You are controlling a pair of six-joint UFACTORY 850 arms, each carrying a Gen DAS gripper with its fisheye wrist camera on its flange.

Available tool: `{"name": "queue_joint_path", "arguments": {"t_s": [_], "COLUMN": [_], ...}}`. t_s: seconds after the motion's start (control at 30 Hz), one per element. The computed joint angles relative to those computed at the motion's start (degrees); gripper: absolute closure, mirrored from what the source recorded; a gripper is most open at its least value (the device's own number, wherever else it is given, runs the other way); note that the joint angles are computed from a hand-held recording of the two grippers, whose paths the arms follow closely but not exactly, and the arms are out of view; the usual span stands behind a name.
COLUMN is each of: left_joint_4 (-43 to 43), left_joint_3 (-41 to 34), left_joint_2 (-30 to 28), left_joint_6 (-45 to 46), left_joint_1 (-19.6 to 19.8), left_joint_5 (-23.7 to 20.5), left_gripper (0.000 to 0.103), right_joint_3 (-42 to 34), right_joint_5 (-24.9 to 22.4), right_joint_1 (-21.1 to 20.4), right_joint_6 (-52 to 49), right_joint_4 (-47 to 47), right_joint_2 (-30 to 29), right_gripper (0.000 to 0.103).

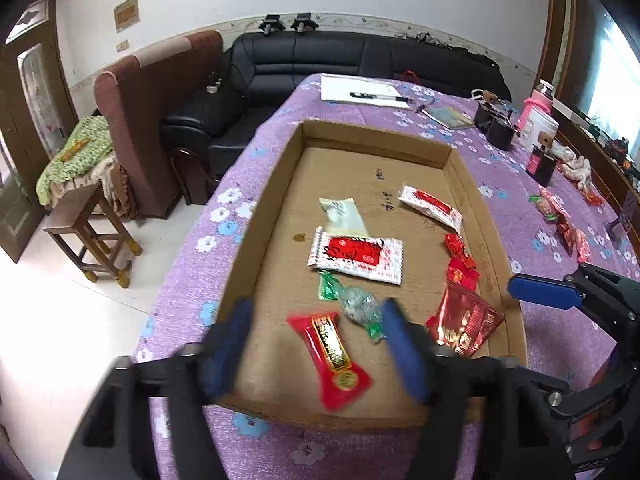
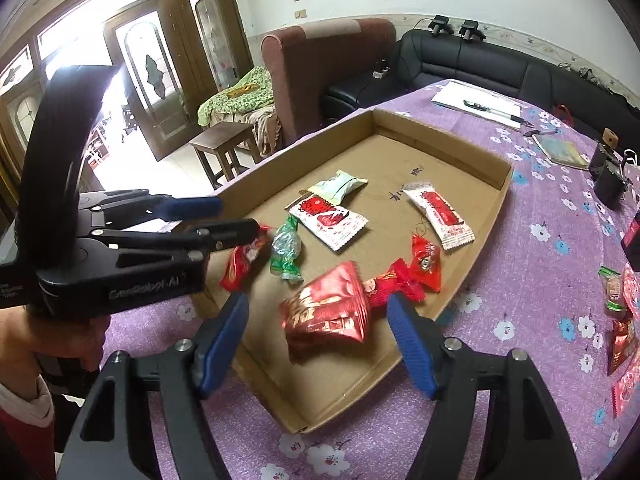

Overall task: Organize snacks
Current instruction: 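Open both tools to drop the two packets into the tray, then move both open tools back from the tray toward the snack pile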

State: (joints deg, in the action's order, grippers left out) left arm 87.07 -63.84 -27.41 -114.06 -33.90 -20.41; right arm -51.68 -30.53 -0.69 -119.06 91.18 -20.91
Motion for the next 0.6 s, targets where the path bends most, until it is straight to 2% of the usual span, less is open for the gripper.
{"name": "queue_joint_path", "arguments": {"t_s": [0.13, 0.4, 0.53, 0.6], "left_joint_4": [-4.22, -5.18, -5.13, -5.9], "left_joint_3": [-0.68, -1.47, -2.15, -2.96], "left_joint_2": [-0.36, -0.37, -0.32, -0.64], "left_joint_6": [4.25, 4.5, 4.13, 4.9], "left_joint_1": [-0.49, -1.55, -2.2, -2.7], "left_joint_5": [-2.74, -5.18, -5.32, -5.67], "left_gripper": [0.018, 0.009, 0.004, 0.002], "right_joint_3": [0.14, 0.56, 1.15, 1.44], "right_joint_5": [-0.25, -0.89, -1.26, -1.52], "right_joint_1": [-0.55, -2.48, -3.98, -5.04], "right_joint_6": [-0.04, -0.59, -1.8, -2.7], "right_joint_4": [0.07, 0.69, 2.23, 3.28], "right_joint_2": [0.29, 1.17, 1.92, 2.31], "right_gripper": [0.031, 0.03, 0.022, 0.021]}}
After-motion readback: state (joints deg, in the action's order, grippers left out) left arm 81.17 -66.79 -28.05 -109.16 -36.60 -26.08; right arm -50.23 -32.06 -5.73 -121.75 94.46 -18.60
